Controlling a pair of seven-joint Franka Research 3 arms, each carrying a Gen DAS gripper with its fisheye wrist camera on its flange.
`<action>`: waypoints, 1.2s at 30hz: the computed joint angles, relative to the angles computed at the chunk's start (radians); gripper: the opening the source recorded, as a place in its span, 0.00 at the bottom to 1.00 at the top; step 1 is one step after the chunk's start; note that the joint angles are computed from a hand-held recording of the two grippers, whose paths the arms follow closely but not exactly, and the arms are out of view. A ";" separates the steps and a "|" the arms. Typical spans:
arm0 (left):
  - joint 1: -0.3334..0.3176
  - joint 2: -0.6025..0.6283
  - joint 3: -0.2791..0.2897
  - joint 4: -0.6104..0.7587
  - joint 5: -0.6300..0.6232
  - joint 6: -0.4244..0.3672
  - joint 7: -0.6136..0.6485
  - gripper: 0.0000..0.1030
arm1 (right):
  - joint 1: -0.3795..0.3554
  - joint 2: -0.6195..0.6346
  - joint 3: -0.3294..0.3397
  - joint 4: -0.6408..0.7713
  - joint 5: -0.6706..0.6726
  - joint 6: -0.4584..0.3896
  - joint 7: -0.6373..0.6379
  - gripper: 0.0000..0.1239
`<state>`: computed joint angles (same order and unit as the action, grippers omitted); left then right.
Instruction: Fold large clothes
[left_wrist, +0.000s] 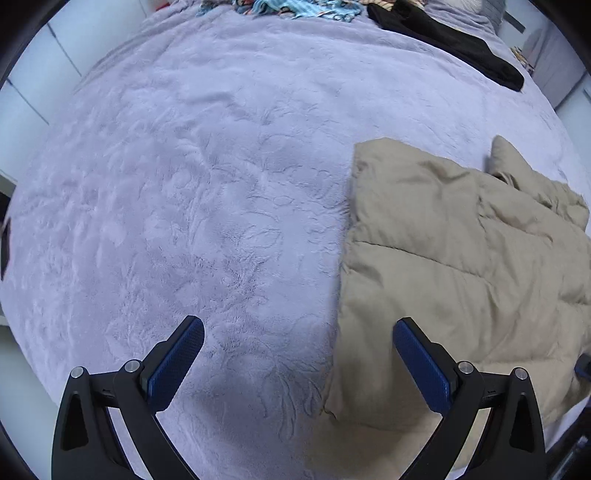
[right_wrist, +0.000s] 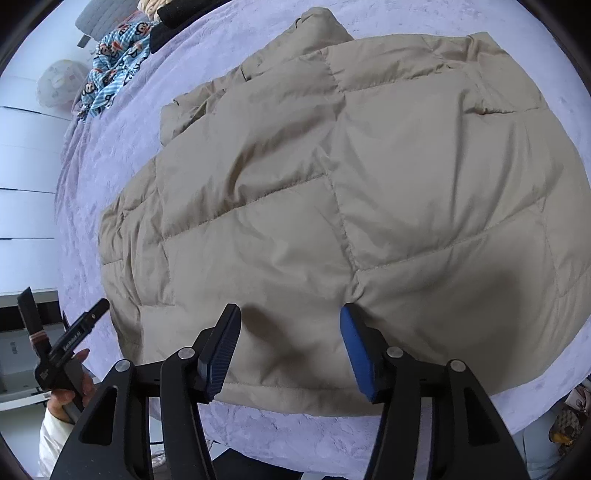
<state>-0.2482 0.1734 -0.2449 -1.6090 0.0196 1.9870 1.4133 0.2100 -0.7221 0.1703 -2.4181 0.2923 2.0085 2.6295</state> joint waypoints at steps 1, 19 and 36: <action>0.025 0.031 0.000 0.032 -0.090 -0.029 0.039 1.00 | 0.000 0.005 0.003 0.002 -0.002 -0.001 0.002 0.50; 0.069 0.432 -0.111 0.406 -0.516 -0.329 0.357 1.00 | 0.013 0.082 0.016 0.048 -0.055 -0.047 0.013 0.56; 0.123 0.305 -0.155 0.417 -0.770 -0.424 0.308 0.26 | -0.021 0.043 0.011 -0.032 -0.135 0.148 -0.041 0.11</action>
